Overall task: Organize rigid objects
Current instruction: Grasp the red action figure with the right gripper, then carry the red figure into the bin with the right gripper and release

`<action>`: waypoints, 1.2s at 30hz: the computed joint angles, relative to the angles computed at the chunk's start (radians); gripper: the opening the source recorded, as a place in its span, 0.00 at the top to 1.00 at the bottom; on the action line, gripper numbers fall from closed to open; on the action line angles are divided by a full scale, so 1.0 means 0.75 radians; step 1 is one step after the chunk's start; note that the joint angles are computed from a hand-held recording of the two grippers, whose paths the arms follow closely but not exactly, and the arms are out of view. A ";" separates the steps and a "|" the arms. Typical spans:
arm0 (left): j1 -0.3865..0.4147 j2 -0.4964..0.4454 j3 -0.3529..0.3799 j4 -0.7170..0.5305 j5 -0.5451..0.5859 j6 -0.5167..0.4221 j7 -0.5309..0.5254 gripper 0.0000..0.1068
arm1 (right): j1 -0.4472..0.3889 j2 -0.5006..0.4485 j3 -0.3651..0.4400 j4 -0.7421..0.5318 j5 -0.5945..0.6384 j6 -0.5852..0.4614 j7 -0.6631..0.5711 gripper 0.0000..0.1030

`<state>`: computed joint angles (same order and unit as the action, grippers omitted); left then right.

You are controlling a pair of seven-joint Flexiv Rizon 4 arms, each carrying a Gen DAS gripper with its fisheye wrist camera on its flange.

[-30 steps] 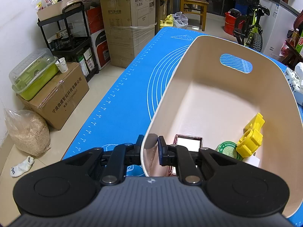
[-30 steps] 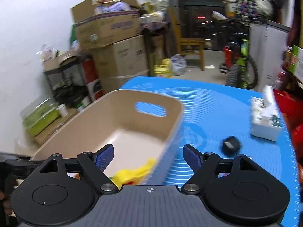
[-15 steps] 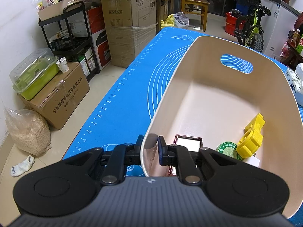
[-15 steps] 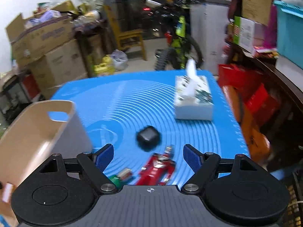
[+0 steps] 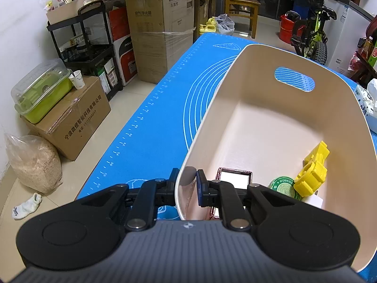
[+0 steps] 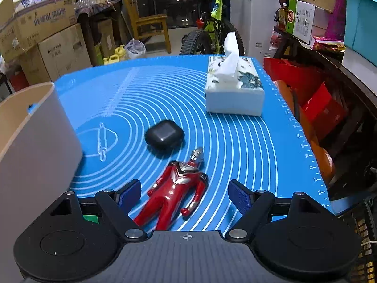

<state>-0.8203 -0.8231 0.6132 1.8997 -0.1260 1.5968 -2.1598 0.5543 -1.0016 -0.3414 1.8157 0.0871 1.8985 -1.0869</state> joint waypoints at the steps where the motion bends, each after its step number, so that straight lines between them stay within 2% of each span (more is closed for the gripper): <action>1: 0.000 0.000 0.000 0.000 0.001 0.000 0.000 0.84 | -0.009 -0.005 0.009 -0.007 -0.003 -0.008 0.003 0.19; 6: 0.003 0.001 -0.003 0.000 0.003 0.000 -0.002 0.84 | -0.014 -0.043 0.013 -0.044 -0.007 -0.019 0.027 0.20; 11: 0.003 0.002 -0.003 0.000 0.005 0.000 -0.002 0.84 | 0.107 -0.114 -0.115 -0.058 0.029 -0.012 0.022 0.22; 13: 0.003 0.002 -0.003 -0.001 0.006 -0.001 -0.003 0.84 | 0.097 -0.120 -0.097 -0.054 0.021 0.047 -0.010 0.37; 18: 0.001 0.000 -0.001 0.000 0.006 0.001 -0.007 0.84 | 0.120 -0.119 -0.105 -0.042 0.056 0.070 -0.067 0.44; 21: -0.001 0.000 -0.001 -0.001 0.005 -0.001 -0.010 0.84 | 0.132 -0.119 -0.109 -0.027 0.091 0.140 -0.123 0.59; 23: -0.001 -0.001 0.000 0.000 0.007 0.000 -0.009 0.84 | 0.111 -0.106 -0.080 -0.029 0.103 0.130 -0.142 0.59; 28: 0.000 0.000 -0.002 0.007 0.002 0.006 -0.009 0.84 | 0.125 -0.103 -0.087 -0.030 0.159 0.121 -0.159 0.59; 36: -0.012 -0.003 0.009 0.001 -0.002 -0.005 -0.017 0.84 | 0.062 -0.069 -0.025 -0.009 0.209 0.209 -0.166 0.59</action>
